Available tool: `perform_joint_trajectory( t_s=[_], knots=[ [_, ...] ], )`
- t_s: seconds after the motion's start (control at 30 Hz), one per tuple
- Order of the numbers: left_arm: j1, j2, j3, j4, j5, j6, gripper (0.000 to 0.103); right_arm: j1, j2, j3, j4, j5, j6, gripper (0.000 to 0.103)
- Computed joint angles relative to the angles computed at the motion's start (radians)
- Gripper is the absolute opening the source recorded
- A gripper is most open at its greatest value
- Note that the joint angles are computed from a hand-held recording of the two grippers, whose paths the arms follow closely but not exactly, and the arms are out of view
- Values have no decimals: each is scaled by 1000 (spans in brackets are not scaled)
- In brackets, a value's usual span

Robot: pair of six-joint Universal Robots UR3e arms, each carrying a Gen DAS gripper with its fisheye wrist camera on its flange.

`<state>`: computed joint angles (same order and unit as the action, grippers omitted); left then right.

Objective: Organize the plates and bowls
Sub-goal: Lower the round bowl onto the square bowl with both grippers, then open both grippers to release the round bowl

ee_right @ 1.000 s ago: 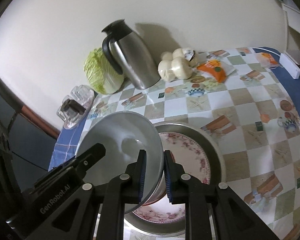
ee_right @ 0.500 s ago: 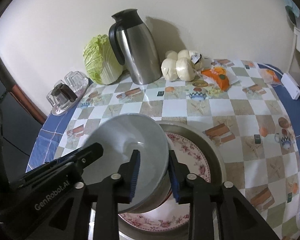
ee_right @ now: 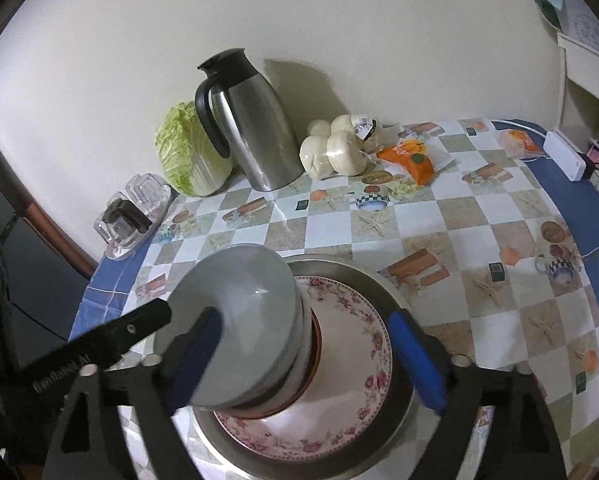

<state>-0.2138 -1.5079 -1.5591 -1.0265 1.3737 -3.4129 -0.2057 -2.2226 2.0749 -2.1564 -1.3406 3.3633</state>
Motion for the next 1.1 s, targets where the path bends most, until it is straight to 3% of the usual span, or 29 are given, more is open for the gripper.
perform_joint_trajectory(
  t_s=[0.03, 0.43, 1.1],
  knots=[
    [13, 21, -22, 7, -3, 1, 91, -14, -26, 13, 10, 14, -6, 103],
    [79, 174, -216, 51, 52, 79, 99, 112, -84, 35, 27, -127, 19, 103],
    [53, 184, -329, 64, 132, 199, 102, 198, -99, 112, 48, -219, 45, 103]
  ],
)
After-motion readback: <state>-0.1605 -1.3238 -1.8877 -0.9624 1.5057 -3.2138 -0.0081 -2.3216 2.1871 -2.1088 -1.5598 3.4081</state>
